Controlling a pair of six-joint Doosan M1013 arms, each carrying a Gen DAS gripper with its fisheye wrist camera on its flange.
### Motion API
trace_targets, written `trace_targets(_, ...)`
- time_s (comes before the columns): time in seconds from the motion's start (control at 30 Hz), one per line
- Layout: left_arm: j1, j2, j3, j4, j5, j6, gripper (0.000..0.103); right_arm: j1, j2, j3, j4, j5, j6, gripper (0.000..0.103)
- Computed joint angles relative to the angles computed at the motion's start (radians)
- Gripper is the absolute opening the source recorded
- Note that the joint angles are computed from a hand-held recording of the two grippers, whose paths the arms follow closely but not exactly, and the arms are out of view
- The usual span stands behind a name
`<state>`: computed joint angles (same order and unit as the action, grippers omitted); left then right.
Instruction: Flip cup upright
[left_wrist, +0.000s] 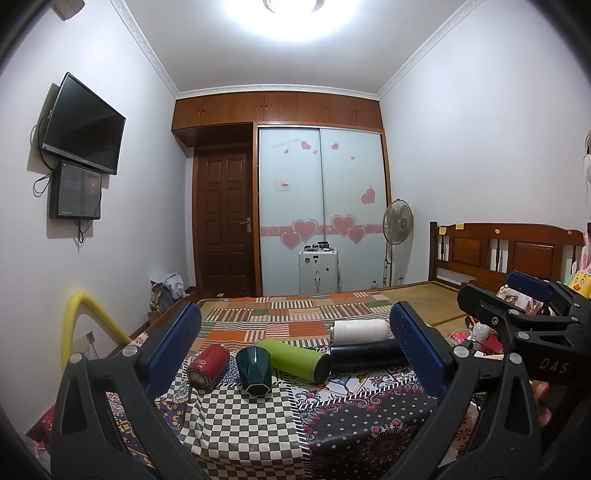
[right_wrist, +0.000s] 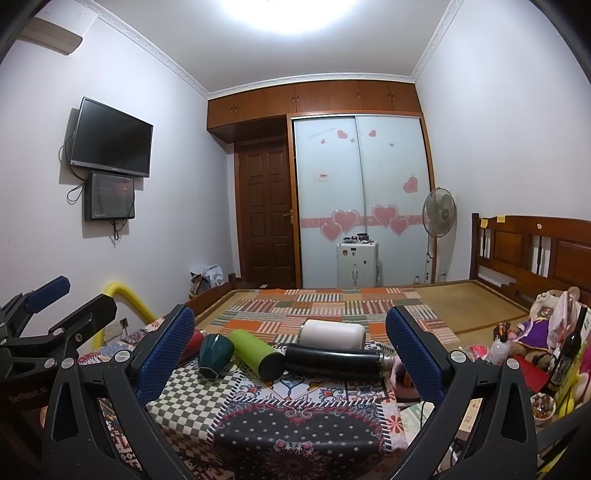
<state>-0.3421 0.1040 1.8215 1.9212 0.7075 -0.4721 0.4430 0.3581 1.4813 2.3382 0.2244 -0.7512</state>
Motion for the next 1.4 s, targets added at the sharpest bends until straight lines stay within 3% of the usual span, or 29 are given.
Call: trace_targets(1.4, 0.002, 0.008, -0.004, 0.004, 0.0, -0.012, 0.103, 0.0, -0.004, -0.003, -0.056, -0.011, 0.051, 0.103)
